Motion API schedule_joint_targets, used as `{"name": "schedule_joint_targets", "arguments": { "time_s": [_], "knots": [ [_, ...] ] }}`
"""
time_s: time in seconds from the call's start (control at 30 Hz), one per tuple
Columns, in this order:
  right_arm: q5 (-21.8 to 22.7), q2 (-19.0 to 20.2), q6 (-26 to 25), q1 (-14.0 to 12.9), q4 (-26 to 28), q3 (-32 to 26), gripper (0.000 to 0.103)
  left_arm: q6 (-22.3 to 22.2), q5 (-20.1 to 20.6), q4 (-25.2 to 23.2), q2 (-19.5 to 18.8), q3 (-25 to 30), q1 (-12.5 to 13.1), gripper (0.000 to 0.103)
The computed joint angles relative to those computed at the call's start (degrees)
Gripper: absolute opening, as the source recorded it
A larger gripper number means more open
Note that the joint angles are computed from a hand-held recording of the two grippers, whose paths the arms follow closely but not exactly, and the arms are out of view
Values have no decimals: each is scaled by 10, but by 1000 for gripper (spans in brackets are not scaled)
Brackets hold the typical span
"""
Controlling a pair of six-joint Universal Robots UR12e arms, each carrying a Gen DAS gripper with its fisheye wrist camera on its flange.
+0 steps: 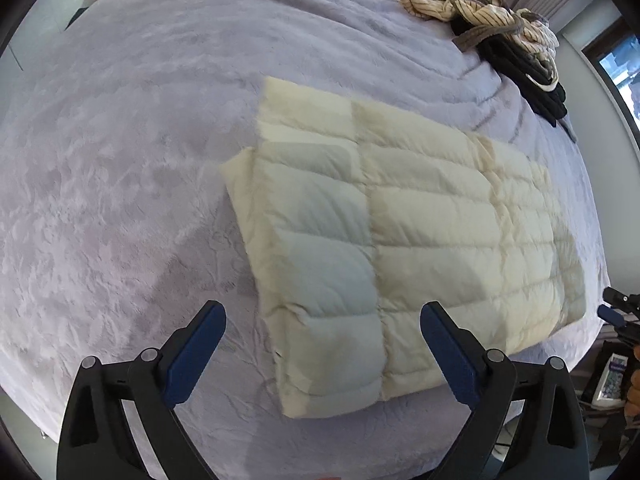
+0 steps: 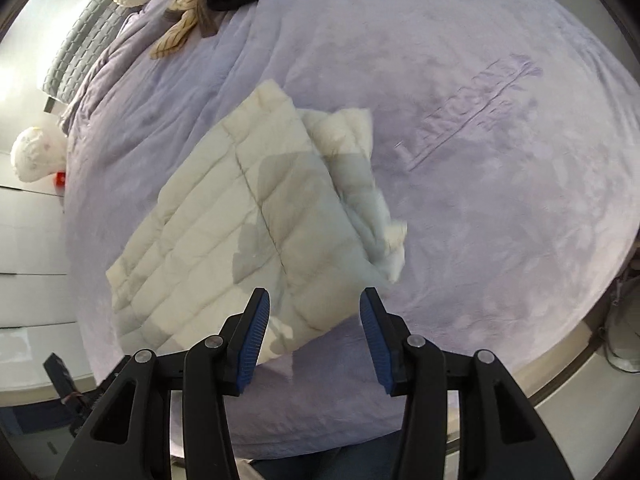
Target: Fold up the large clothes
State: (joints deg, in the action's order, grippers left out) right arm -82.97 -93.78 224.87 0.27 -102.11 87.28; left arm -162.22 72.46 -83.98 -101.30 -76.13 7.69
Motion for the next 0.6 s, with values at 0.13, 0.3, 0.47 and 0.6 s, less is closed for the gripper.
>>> {"name": "schedule_joint_targets", "arguments": {
  "time_s": [0.13, 0.3, 0.47, 0.6],
  "knots": [
    [-25, 4, 2, 4, -7, -14, 51, -14, 6, 16, -7, 5, 4, 98],
    [-11, 30, -48, 12, -18, -45, 59, -31, -1, 10, -23, 24, 13, 98],
    [15, 62, -96, 30, -14, -75, 64, -38, -13, -25, -38, 39, 17, 98],
    [60, 84, -120, 39, -11, -88, 82, -36, -28, -36, -42, 39, 15, 98]
  ]
}}
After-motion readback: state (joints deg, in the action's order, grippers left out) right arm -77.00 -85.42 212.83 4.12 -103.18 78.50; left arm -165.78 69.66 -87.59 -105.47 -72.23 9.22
